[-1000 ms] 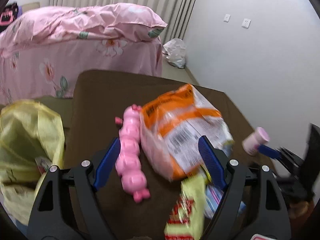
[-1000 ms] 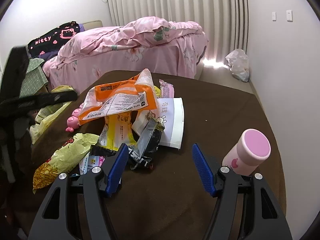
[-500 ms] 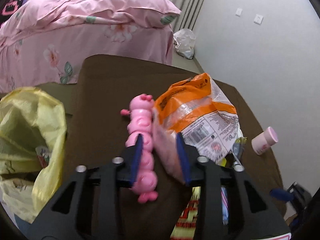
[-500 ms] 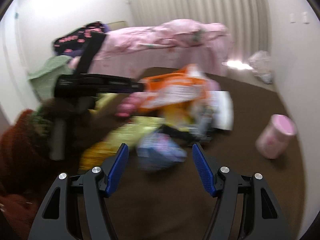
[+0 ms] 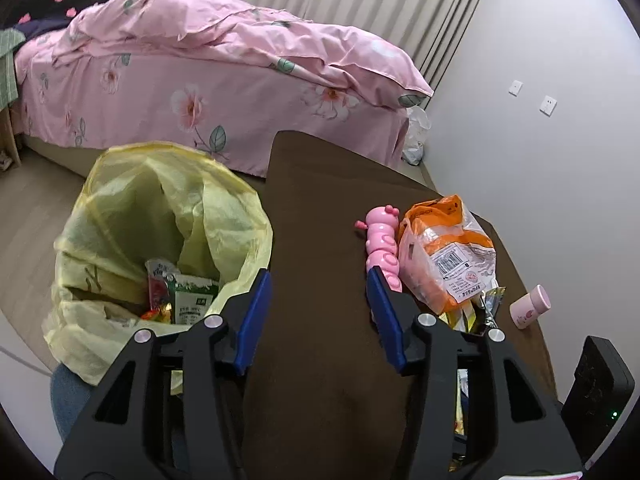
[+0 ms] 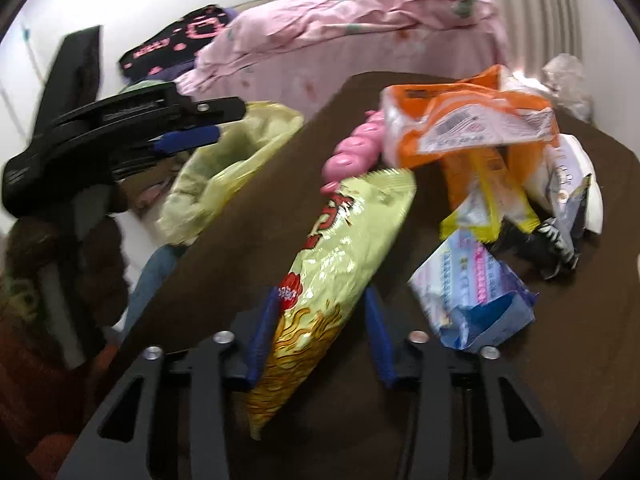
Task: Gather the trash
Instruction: 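Reach the left tool toward the pink toy while the right tool reaches the yellow chip bag, then grasp the blue-white wrapper with the left tool while the right tool lifts the yellow chip bag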
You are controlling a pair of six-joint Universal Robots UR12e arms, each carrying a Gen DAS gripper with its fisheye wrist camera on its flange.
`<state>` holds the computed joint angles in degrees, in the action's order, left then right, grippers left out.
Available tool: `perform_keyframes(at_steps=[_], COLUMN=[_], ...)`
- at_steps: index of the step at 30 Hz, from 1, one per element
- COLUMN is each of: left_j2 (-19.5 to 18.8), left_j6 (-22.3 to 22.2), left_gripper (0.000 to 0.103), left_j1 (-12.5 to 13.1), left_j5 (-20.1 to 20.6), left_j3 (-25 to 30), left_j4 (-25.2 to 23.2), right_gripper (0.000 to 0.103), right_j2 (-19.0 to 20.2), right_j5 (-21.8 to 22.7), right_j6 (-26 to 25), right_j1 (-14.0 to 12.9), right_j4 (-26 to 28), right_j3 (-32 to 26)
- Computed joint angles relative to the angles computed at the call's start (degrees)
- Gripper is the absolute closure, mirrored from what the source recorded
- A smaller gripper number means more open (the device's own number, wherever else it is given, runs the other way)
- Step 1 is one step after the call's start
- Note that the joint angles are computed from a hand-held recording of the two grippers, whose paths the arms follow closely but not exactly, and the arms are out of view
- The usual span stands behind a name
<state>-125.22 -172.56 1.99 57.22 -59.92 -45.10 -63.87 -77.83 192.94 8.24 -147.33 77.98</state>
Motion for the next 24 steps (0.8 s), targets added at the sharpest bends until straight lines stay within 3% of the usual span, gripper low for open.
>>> perform_keyframes(at_steps=[5,10,13,18,20,24], left_j2=[0.08,1.05,1.89,4.0,4.75,5.03], left_j6=[1.79,6.58,12.37,27.02,29.81,31.11], left_gripper=[0.055,0.052,0.05,0.046,0.045,0.045], left_j1=[-0.38,-1.5,-2.4,-4.06,-5.15,-7.61], left_j5=[-0.95,-2.58,-5.48,-11.59,-9.73,-0.91], left_j3=[-0.25,-1.74,-2.48,-3.99,-4.97,-6.23], left_j4=[-1.63,-3.84,-6.98,-15.83,-15.92,-13.57], right_gripper=[0.077,0.077,0.077,0.077,0.077,0.077], right_j2=[-3.88,-9.02,-11.82,-13.54,-13.55,-13.15], right_j5=[-1.52,-11.1,-16.0,-14.48,-14.42,-13.83], right_j6=[-2.15,3.6,9.06,16.52,17.54,16.52], right_j1=[-0.28,-1.51,-3.14,-5.63,-5.92,-5.91], right_j4=[-4.35,-11.48,-12.96,-14.66,-14.98,-14.74], right_j3=[4.41,10.86,15.0,19.15,19.93,20.53])
